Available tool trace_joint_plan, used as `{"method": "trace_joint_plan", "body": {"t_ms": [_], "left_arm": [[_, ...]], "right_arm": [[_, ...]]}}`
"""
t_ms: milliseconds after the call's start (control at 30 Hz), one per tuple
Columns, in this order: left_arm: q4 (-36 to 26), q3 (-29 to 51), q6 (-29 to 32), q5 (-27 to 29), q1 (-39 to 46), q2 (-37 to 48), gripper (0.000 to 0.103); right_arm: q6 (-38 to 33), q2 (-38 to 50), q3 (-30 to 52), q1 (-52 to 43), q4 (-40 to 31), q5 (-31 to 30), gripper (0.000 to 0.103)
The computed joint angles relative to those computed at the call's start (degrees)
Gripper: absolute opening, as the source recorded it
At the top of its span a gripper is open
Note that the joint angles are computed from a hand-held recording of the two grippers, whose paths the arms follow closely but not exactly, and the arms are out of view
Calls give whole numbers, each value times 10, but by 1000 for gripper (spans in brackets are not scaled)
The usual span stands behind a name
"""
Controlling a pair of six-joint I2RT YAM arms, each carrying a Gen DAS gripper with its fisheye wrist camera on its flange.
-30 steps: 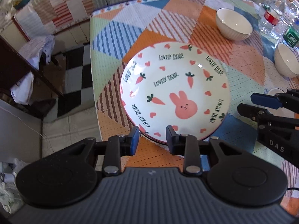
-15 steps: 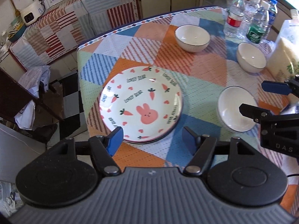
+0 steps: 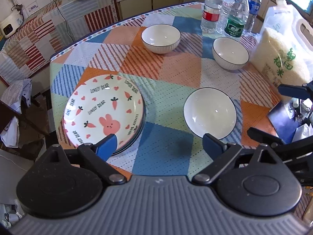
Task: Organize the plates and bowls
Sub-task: 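Move the left tool to a white ribbed bowl and grip its rim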
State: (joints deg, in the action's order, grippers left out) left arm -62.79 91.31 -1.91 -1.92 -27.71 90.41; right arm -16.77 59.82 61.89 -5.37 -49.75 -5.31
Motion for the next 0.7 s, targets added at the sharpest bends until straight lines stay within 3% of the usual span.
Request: {"method": "trace_joint_plan", "body": {"t_ms": [367, 567, 700], "left_arm": [[69, -17, -45, 10, -36, 78, 95], [114, -25, -43, 2, -47, 128, 94], [124, -18, -46, 15, -46, 161, 91]], "right_arm": [[-108, -63, -197, -121, 165, -100, 94], [-76, -28, -260, -128, 243, -162, 94], [-63, 7, -291, -100, 323, -149, 94]]}}
